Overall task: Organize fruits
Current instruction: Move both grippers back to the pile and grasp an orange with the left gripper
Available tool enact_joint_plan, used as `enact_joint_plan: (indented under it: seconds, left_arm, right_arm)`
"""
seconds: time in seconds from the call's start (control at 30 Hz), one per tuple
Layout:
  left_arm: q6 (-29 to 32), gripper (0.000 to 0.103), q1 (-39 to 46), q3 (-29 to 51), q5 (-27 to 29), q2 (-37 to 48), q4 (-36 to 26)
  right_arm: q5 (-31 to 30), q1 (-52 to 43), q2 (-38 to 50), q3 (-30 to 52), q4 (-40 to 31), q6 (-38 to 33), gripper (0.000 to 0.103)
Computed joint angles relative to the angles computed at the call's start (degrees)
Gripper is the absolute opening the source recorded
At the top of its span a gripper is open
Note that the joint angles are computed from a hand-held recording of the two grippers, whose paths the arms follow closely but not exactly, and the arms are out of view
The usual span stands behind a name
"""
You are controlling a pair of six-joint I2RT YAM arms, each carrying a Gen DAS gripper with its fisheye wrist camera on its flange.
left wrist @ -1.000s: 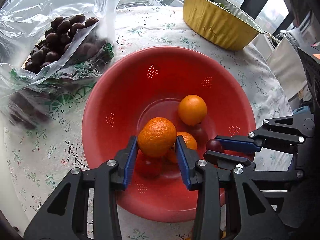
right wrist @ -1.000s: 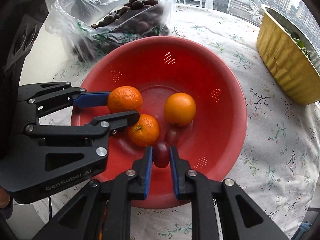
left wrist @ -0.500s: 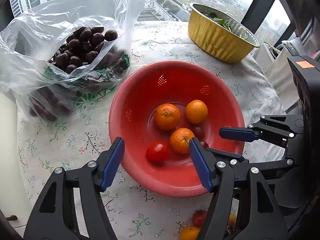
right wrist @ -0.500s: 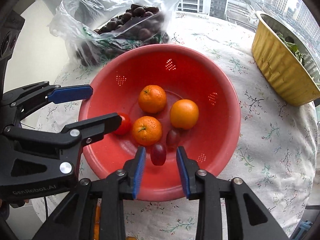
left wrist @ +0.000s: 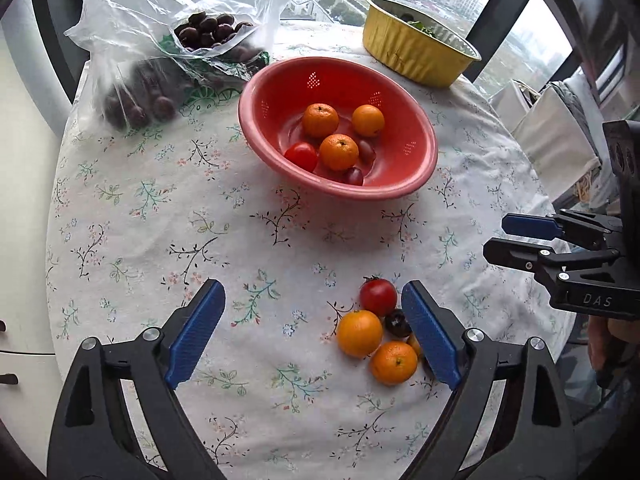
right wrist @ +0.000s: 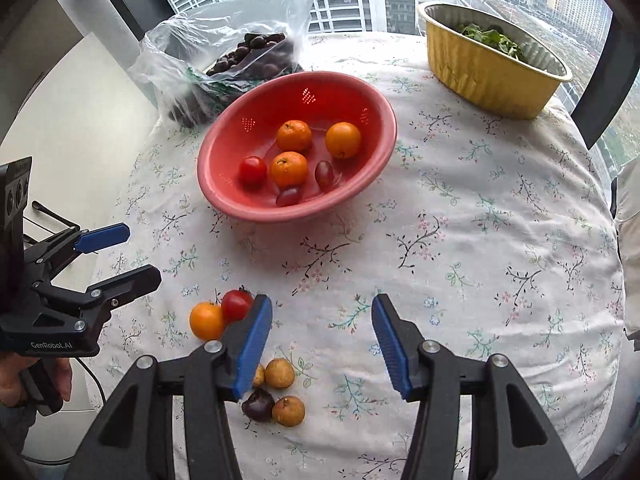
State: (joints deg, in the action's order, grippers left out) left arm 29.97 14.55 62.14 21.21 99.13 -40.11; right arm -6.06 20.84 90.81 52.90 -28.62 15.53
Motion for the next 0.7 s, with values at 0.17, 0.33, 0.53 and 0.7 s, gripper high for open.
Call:
enact_joint_plan:
  seconds: [0.17, 0.33, 0.53, 0.7]
  left_arm:
    - [2.4, 0.090, -0.4, -10.7, -2.0, -5.1, 0.1]
    - [3.1, 0.088, -2.5, -17.1, -1.6, -8.2, 1.8]
    - [1.5, 0.055, -4.4, -16.2, -0.8, -5.0, 2.3]
    - [-0.1, 0.055, -5.9, -15.5, -1.7, -2.8, 3.7]
  right_arm:
    - [-0.4, 3.9, -5.7, -11.6, 1.6, 8.1, 0.055]
    - [1.0, 8.1, -9.1, -15.7, 3.0, 11.3, 0.055]
    - [1.4, 8.2, -11.9, -17.8, 3.2, 12.5, 0.055]
    - [1.2, 6.4, -13.1, -18.6, 2.8, 11.9, 0.055]
